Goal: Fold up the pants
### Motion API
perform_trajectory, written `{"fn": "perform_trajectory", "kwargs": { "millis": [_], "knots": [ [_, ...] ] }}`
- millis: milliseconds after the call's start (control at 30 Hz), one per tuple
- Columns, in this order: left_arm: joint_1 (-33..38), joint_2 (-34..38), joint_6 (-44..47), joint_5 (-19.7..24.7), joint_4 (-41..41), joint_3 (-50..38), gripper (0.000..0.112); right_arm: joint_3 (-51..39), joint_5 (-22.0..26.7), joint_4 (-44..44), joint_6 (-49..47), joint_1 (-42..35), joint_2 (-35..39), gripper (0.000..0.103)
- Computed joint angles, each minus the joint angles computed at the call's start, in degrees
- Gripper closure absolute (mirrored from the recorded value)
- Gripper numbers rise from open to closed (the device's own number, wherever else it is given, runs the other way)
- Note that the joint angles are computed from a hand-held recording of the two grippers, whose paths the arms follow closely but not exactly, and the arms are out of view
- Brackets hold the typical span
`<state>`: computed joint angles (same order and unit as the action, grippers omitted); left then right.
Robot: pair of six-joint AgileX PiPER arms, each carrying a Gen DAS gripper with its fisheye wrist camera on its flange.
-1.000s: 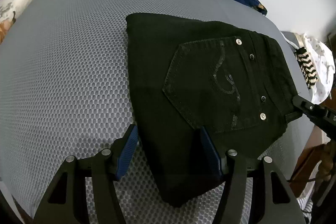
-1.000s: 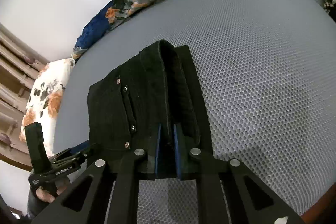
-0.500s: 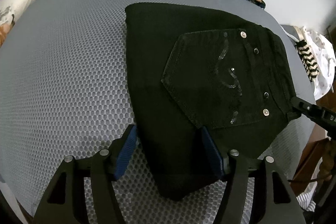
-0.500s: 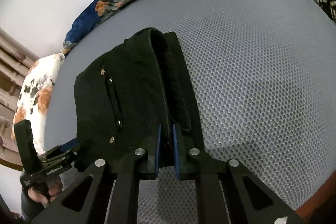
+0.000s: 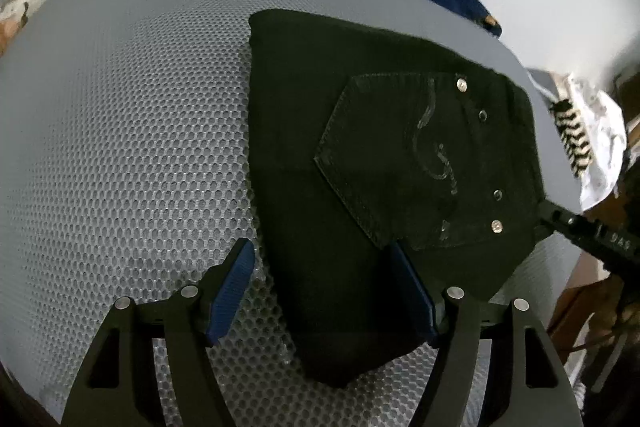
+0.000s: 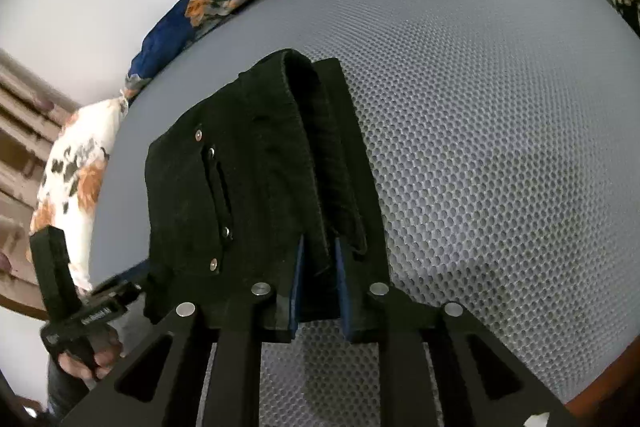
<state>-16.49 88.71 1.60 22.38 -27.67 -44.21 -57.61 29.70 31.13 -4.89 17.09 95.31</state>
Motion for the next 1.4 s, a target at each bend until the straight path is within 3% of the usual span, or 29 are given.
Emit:
{"fn": "perform_trajectory", "kwargs": {
  "millis": [100,167,200,400,767,900,1033,1133,1300,1400],
  "knots": [
    [1.78,-1.02,4.31,-0.30,-3.82,0.94,0.041,-1.45,0.94,-3.05,2.24,0.67,0.28,0.078],
    [3.15,-1.49,6.78,-0.17,-5.99,1.34,0.041,-2.71,1.33,-7.62,6.22,1.46,0.37,0.056],
    [3.99,-1.67,8.00,-0.01,-7.08,1.58,0.041,-2.96,1.00,-8.97,7.01,1.67,0.22,0.053],
    [10.73,-0.53,19.14,3.46,-18.08,2.38,0.041,-7.91,2.53,-7.95,3.76,0.67,4.01,0.050],
    [21.30,3.98,38.40,15.69,-34.70,0.52,0.041,-15.86,12.74,13.28,-16.28,-9.59,15.93,0.041],
    [21.38,5.79,39.89,17.54,-37.18,-0.89,0.041,-16.78,17.23,20.05,-23.96,-12.54,18.14,0.041],
    [22.68,8.55,42.18,20.93,-40.39,-2.79,0.041,-18.63,23.57,24.92,-30.50,-15.19,21.04,0.053],
    [23.65,10.79,43.91,24.28,-42.41,-4.09,0.041,-20.75,28.33,28.17,-33.29,-17.04,24.23,0.053],
    [22.90,12.87,45.43,25.13,-45.07,-5.77,0.041,-23.32,33.31,29.76,-36.77,-18.50,27.10,0.055],
    [22.90,13.82,47.68,24.86,-48.78,-5.59,0.046,-23.47,33.78,32.36,-38.00,-18.46,28.38,0.063]
  ]
}}
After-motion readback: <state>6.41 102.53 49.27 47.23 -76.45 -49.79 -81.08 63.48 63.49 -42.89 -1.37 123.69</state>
